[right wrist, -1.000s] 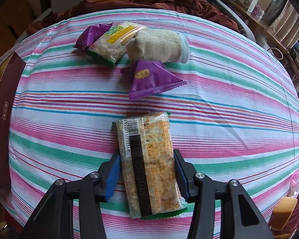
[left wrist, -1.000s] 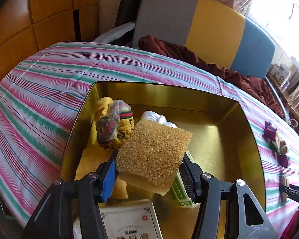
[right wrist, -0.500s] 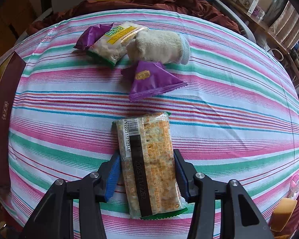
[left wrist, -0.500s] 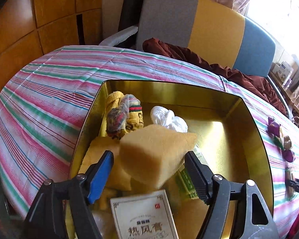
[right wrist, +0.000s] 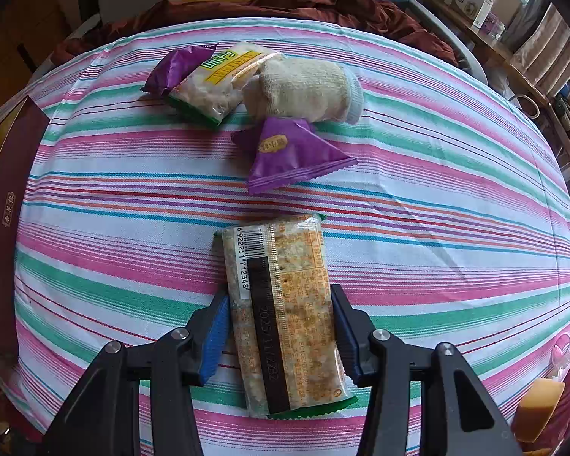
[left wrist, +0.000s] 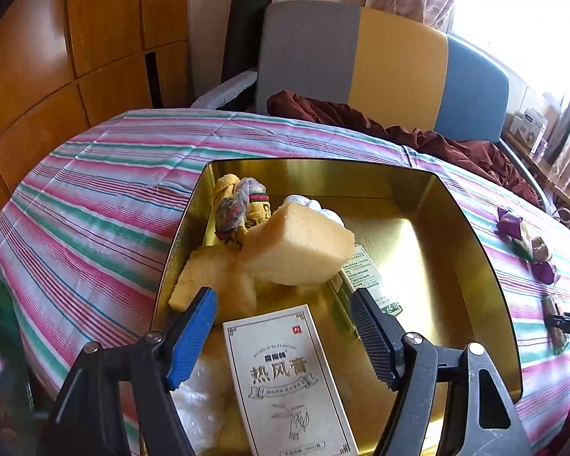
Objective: Organize objects
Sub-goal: 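Carry the yellow sponge into the gold tray and open the left tool, then carry the cracker packet into the gold tray and open the right tool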
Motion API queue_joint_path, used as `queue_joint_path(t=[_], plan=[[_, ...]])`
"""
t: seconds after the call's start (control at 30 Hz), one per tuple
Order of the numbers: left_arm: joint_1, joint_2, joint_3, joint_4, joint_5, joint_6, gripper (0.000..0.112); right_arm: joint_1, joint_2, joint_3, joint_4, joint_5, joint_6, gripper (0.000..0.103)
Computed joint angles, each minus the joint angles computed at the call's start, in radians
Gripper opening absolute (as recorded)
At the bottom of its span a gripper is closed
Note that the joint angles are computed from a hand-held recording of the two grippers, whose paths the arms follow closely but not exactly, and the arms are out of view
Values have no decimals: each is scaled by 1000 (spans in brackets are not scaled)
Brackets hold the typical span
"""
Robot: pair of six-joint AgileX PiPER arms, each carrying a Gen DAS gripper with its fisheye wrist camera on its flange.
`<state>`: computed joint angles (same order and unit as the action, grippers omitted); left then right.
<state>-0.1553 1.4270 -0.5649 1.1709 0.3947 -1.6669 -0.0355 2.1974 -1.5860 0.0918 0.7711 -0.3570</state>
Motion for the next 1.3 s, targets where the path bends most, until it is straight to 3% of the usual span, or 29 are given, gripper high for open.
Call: queue_joint_path(t=[0.37,0.57,0.67,0.8,0.87,1.03,1.3], plan=[[-183,-98,45,65,188,-96,73,6,17,-8,-17,-23,18,49],[-201,-125,50,48,196,-75,73,19,-49,44,65,-30,-24,49],[-207,-135,57,47,192,-76,73,34,-94,53,187,-7,-107,49],[-211,-153,69,45,195,-76,73,145,-274,156,279,43,-145,49],[-200,-167,78,40,187,-72,73,214,-292,136,321,69,-134,49],[-146,-222,117,22,158,-47,73,393,-207,-18,347,116,-74,49],[-38,-309,190,-21,114,18,73,584,84,-412,167,197,190,49]])
